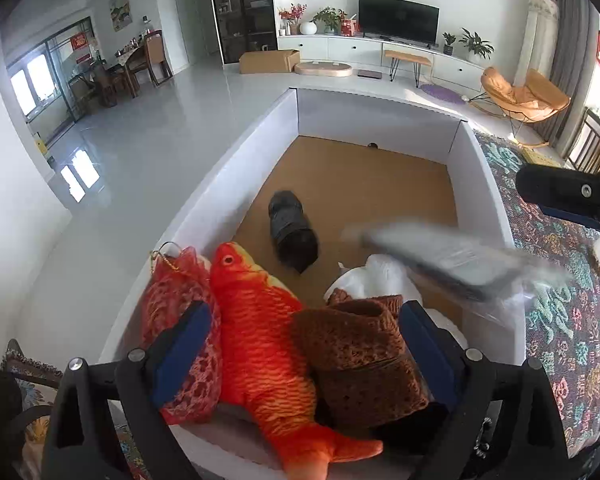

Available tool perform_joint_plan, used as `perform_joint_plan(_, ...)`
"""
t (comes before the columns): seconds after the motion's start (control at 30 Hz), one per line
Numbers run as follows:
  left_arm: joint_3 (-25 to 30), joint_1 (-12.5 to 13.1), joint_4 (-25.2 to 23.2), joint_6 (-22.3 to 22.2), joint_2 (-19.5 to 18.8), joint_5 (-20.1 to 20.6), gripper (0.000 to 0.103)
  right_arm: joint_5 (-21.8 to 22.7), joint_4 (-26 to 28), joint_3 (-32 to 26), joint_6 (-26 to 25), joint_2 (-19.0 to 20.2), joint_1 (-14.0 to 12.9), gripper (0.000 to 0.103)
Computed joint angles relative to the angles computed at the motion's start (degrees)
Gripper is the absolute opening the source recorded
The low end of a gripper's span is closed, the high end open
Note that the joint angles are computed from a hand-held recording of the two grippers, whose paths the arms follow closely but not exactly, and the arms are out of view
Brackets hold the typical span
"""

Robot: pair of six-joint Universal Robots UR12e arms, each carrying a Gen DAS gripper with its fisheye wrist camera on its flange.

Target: Organize soft objects

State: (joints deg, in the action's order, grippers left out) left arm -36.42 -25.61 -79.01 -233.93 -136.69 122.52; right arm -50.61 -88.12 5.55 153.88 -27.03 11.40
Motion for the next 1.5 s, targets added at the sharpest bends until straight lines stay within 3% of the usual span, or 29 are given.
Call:
perform_joint_plan(0.17, -0.49, -0.85, -2.04, -3.13, 0.66, 1.53, 0.094, -0.63, -4.59, 9.95, -2.69, -4.95, -0.8, 0.081)
perform_joint_plan(0.27, 2.59, -1.39, -6.66, -6.61, -0.48, 2.03, 0.094, -6.08, -7.59, 15.43, -5.03, -8.14, -0.59, 0.081)
perform_joint_plan(0.33, 4.32, -1.44, -9.88, -8.54, -0.79, 1.64, 0.094, -10.0, -6.75, 17.27, -6.98, -9.46, -0.35, 0.081)
perform_joint_plan(0.5, 4.22, -2.13, -10.02, -8.41, -0.15, 0.36, 0.094, -13.9, -6.46, 23.17, -10.42, -13.23, -0.2, 0.081)
perform_joint_plan(0.63, 10.24, -2.73, -18.72, -12.96, -2.61, 2.79, 0.094, -14.87, -9.03, 26.7, -10.98, -15.69, 0.02, 0.081)
perform_joint_plan(1.03, 5.84, -2.59, -16.11, -16.25, -0.01, 1.14, 0.094, -16.6, -11.98, 29.24, -12.09, -17.96, 0.92, 0.081)
perform_joint_plan(1.37, 5.27, -2.52, -15.7, -16.02, 0.2, 1.34, 0.094, -18.12, -13.44, 31.37, -13.59, -18.73, 1.43, 0.081)
perform_joint_plan(1.5, 3.73, -2.48, -13.46, -15.17, 0.83, 0.92, 0.094, -17.73, -13.64, 31.97, -13.41, -18.93, 1.22, 0.081)
